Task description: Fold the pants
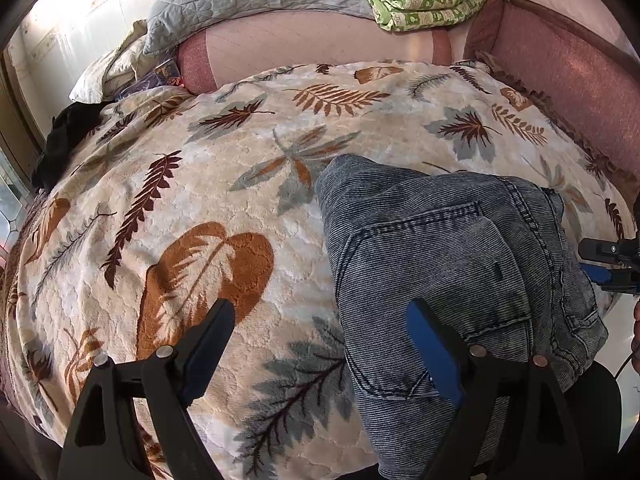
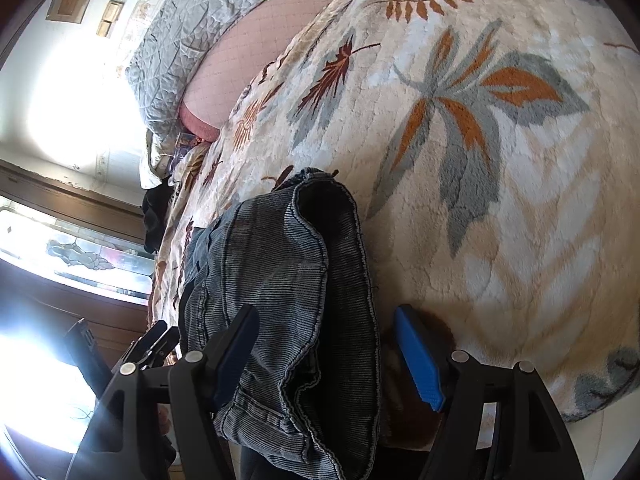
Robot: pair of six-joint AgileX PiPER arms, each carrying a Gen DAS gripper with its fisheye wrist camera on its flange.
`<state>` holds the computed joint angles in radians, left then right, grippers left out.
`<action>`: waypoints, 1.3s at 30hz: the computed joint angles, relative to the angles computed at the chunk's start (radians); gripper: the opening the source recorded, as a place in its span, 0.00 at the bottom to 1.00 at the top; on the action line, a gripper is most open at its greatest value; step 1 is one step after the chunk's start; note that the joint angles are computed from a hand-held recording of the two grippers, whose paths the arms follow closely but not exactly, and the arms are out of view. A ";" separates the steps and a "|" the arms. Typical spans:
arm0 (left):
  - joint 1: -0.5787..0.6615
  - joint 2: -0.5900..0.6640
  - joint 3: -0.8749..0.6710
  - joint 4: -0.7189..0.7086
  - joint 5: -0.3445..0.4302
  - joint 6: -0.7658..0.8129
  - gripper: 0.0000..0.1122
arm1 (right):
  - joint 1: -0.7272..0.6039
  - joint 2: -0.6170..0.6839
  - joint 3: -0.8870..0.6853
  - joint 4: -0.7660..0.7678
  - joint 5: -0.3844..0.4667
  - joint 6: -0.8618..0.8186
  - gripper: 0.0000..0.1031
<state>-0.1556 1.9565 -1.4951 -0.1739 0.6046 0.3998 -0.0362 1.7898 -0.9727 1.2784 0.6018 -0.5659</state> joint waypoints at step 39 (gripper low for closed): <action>-0.027 0.093 -0.067 -0.143 0.027 0.090 0.78 | 0.146 0.059 -0.137 -0.162 -0.002 0.075 0.80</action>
